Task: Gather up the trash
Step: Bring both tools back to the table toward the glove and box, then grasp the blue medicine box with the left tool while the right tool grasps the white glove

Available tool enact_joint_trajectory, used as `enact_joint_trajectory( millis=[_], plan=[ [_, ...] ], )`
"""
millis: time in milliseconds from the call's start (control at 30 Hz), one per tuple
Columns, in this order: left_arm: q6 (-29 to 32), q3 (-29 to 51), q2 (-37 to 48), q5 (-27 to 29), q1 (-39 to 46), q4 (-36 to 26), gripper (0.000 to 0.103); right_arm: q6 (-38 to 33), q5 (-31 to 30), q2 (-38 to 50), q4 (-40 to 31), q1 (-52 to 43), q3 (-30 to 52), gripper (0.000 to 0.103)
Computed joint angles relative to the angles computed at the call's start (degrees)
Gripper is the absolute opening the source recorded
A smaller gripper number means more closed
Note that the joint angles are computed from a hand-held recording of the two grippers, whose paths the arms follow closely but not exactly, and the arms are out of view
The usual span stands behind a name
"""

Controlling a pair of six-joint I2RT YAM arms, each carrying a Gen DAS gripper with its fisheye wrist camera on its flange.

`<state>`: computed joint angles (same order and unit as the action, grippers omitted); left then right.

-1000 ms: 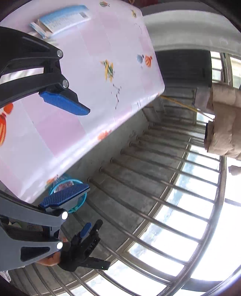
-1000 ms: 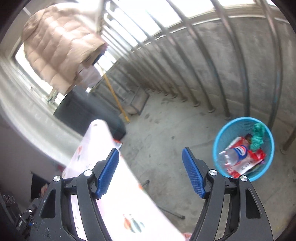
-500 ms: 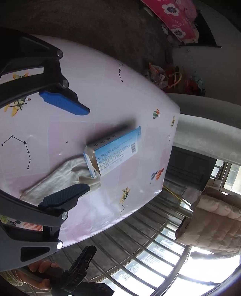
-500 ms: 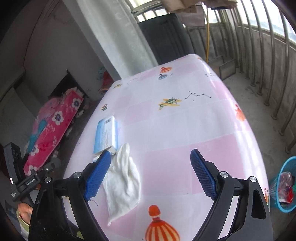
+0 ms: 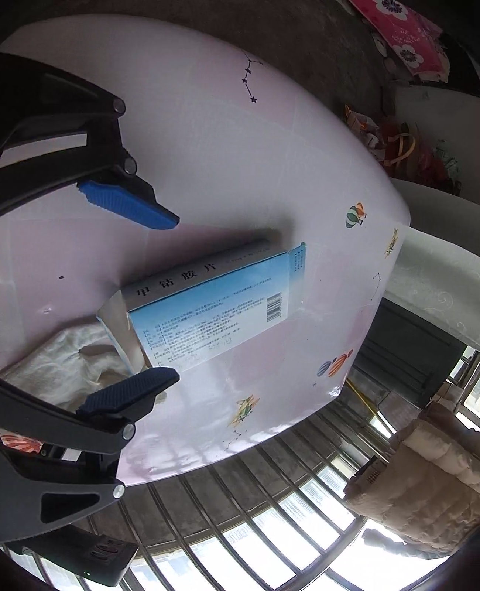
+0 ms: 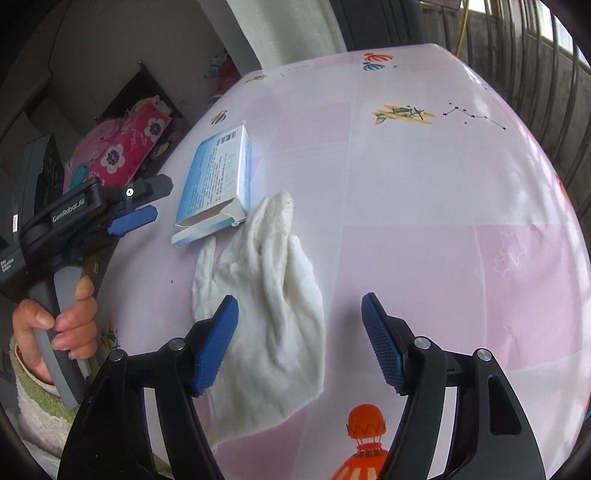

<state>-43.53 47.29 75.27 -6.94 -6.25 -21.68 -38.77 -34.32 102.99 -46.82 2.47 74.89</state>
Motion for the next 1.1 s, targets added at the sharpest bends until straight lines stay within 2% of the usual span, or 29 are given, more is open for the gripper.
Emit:
enact_joint_trajectory(
  millis=[100, 133, 200, 267, 367, 467, 533, 600, 767, 867, 967, 1067, 1100],
  plan=[
    [0.9, 4.9, 6.2, -0.7, 0.9, 0.0, 0.075, -1.2, 0.3, -1.5, 1.6, -0.4, -2.0, 0.057],
    [0.9, 6.9, 8.5, -0.9, 1.1, -0.2, 0.075, -1.6, 0.6, -2.1, 2.3, -0.1, -2.9, 0.052],
    [0.7, 10.7, 12.6, -1.3, 1.3, -1.4, 0.081, -2.8, 1.0, -3.1, 3.1, 0.0, -4.3, 0.045],
    [0.4, 14.4, 16.4, -2.7, 0.7, -3.0, 0.083, -4.2, 1.6, -4.3, 4.1, 0.1, -5.8, 0.025],
    [-0.4, 19.3, 21.1, -6.6, -1.0, -6.6, 0.084, -5.2, 1.8, -5.6, 4.7, -0.4, -7.4, 0.006],
    [0.2, 22.2, 24.0, -9.6, -2.3, -9.2, 0.084, -6.5, 1.0, -5.7, 3.4, -2.3, -7.4, 0.004],
    [1.5, 22.7, 25.0, -9.6, -2.4, -10.2, 0.084, -6.9, 1.8, -6.2, 4.1, -3.9, -7.5, 0.004],
    [2.5, 20.9, 23.9, -9.9, -2.6, -8.8, 0.084, -7.3, 2.0, -5.3, 3.3, -6.9, -5.8, 0.004],
    [6.8, 15.1, 19.5, -8.4, -3.3, -5.2, 0.083, -8.4, -0.3, 1.7, -5.3, -14.7, 3.8, 0.004],
    [8.4, 10.3, 15.2, -6.9, -5.5, -4.2, 0.083, -9.5, -0.5, 3.0, -7.7, -17.8, 5.8, 0.004],
    [7.8, 5.6, 9.8, -6.4, -10.0, -5.7, 0.083, -10.5, -0.2, 3.0, -8.9, -19.9, 6.3, 0.004],
    [3.0, 1.4, 4.8, -6.1, -15.6, -8.4, 0.082, -9.8, -0.1, 5.1, -10.4, -20.2, 9.4, 0.005],
    [1.3, 0.6, 3.6, -7.6, -18.2, -9.6, 0.082, -10.2, -0.4, 5.8, -11.5, -20.9, 10.4, 0.005]
  ],
)
